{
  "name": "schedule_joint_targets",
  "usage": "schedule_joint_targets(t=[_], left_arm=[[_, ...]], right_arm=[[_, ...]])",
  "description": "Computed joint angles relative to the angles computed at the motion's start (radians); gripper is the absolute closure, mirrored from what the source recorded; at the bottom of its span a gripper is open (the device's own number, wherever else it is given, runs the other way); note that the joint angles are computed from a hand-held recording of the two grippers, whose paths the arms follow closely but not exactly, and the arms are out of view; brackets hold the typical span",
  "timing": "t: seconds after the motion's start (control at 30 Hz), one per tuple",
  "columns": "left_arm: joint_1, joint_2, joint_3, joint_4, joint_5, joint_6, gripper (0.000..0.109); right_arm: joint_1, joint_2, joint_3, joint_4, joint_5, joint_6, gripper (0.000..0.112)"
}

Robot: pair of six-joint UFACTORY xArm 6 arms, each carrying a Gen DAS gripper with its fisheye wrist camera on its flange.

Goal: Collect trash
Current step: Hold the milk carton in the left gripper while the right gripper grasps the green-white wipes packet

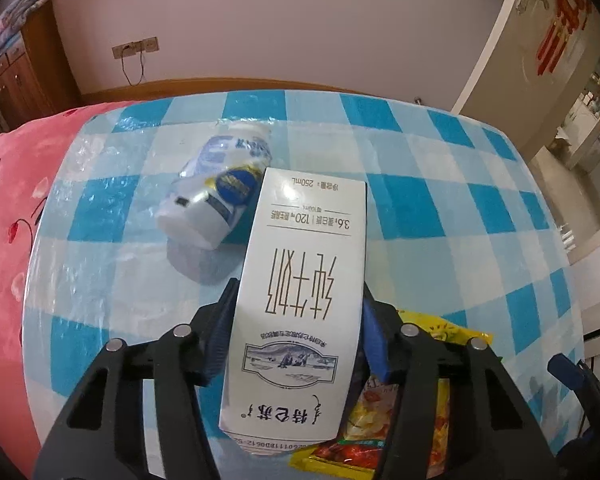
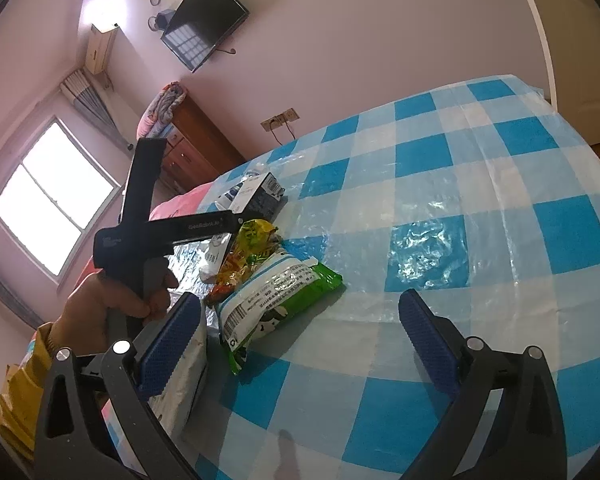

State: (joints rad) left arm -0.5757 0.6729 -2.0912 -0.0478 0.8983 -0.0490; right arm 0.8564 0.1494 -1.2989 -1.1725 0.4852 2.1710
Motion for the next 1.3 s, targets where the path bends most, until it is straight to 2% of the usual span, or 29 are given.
schedule_joint_targets(t=[0.2,0.43,0.5,0.6,0.8,1.1,1.3], left_arm=[[-0.032,-0.098,0.150,-0.007,-0.041,0.007,0.052],[-0.063,-0.222,0.343,-0.068,-0.118,0.009,0.052],[-0.065,-0.260,0.401,-0.089,-0.159,-0.004,0.052],[-0.069,-0.328,0.503,-0.118,-0.229,-0.025,0.053],[-0.061,-0.415,0.616,-0.145,-0.322,-0.051,0.053],[-0.040,-0.516,0.723,-0.209,-0.387,-0.026,0.052],[-0.037,-0.582,0.780,-0.259,-0.409,0.008,0.052]], right_arm=[[0.015,0.000,-0.006,0.053,0.042,-0.062,0.014],[0.025,-0.002,0.009,0.222,0.095,-0.171,0.015],[0.024,-0.003,0.016,0.234,0.094,-0.175,0.017],[0.021,-0.007,0.031,0.216,0.067,-0.154,0.027],[0.038,0.012,0.005,0.228,0.103,-0.187,0.030],[0.089,0.097,-0.129,0.325,0.267,-0.380,0.030],[0.103,0.138,-0.191,0.358,0.333,-0.473,0.029]])
